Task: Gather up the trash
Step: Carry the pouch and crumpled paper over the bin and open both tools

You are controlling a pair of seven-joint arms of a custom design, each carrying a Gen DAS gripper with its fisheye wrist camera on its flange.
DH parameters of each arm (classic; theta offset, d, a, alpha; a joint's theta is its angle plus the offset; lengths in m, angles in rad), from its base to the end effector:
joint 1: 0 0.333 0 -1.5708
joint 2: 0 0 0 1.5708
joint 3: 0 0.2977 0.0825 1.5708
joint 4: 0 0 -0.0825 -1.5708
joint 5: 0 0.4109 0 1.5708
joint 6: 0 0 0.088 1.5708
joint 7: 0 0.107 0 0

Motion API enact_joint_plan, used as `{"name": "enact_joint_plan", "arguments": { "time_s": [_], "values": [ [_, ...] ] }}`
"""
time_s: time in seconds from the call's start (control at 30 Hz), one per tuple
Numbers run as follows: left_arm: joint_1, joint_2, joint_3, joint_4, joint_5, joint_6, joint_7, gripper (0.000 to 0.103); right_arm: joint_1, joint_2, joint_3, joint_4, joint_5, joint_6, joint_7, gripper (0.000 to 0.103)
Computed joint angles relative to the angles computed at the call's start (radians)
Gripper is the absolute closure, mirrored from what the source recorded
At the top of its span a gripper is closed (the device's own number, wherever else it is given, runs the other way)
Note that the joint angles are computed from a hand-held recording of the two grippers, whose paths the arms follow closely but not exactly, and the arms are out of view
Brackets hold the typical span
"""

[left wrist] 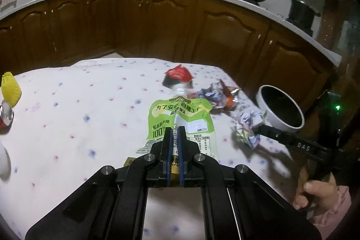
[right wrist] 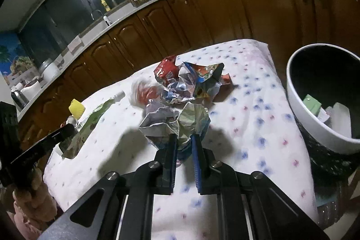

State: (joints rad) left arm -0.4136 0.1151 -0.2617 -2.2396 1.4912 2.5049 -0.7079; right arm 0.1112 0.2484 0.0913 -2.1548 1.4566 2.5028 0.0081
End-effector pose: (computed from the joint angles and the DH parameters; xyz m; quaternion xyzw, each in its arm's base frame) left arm 0.4355 -0.3583 0.2927 -0.7477 0.4992 -0.3255 0.2930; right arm 0.5739 0.1111 0.2516 -0.7864 0.4409 0.0132 0.4325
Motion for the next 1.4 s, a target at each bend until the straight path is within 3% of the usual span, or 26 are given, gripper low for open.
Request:
{"name": "enact_joint_plan", "arguments": {
  "time_s": [0.23,0.63,0.97,1.4],
  "values": [
    [-0.023,0.036,-0.008,0.062,0.04,0.012,0.013,0.1,-0.022,-0.054,-0.025,-0.051,0.046,-0.018,-0.039,0.09],
    [-0.079,0.211,0.041,0.302,0.061,0.097,0.147,0.1,-0.074,-0.086,-0.08,-0.061,0.102,-0.018,-0.059,0.09],
    [-0.142,0.36,0.106,0.518,0.002,0.159,0.301,0.1,-0.121,-0.066,-0.101,-0.024,0.122,0.0,-0.048,0.09],
    [-0.198,0.525,0.185,0.753,-0.17,0.218,0.532,0.1,-0.166,0.003,-0.092,0.066,0.098,0.045,-0.004,0.09]
  ]
}}
